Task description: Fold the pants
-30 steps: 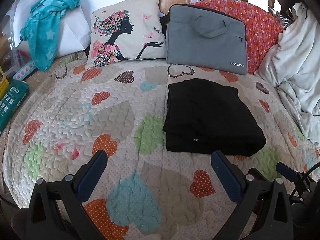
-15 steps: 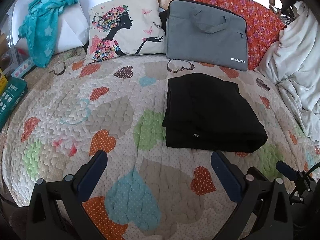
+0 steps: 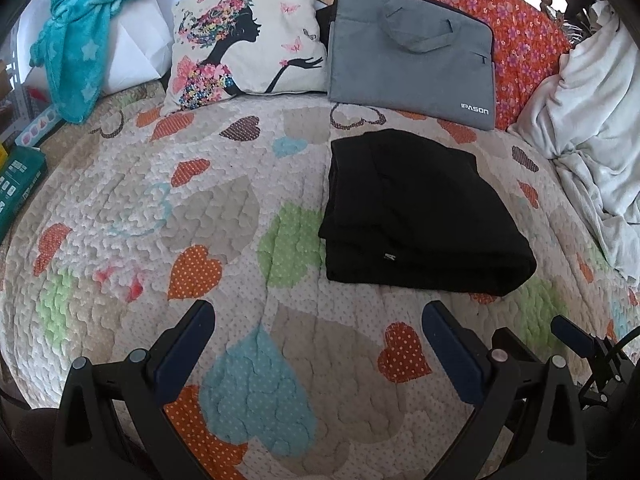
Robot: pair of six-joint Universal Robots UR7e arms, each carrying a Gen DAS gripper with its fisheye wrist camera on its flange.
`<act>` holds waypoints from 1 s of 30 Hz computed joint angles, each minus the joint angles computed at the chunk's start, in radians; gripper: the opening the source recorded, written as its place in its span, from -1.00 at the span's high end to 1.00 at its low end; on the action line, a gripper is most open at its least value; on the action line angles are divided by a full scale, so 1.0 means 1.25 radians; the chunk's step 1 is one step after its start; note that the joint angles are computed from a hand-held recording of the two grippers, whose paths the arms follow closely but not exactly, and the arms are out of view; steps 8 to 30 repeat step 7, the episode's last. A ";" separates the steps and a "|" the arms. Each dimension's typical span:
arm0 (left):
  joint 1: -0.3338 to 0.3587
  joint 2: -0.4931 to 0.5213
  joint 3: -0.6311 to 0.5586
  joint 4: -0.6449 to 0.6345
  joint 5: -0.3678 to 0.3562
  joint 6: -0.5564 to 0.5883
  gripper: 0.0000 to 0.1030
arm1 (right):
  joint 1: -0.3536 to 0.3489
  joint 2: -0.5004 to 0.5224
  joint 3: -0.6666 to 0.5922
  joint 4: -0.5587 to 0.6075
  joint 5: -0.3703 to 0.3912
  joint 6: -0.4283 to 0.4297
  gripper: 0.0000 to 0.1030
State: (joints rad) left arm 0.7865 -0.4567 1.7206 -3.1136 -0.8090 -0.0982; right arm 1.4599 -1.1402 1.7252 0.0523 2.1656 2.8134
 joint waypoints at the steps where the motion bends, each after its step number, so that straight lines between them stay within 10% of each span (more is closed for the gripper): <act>1: 0.000 -0.001 0.000 0.003 -0.001 -0.002 -1.00 | 0.000 0.001 -0.001 0.001 0.000 0.000 -0.71; 30: 0.003 0.003 -0.003 0.017 -0.004 -0.002 -1.00 | -0.003 0.001 0.000 0.002 0.000 0.000 -0.72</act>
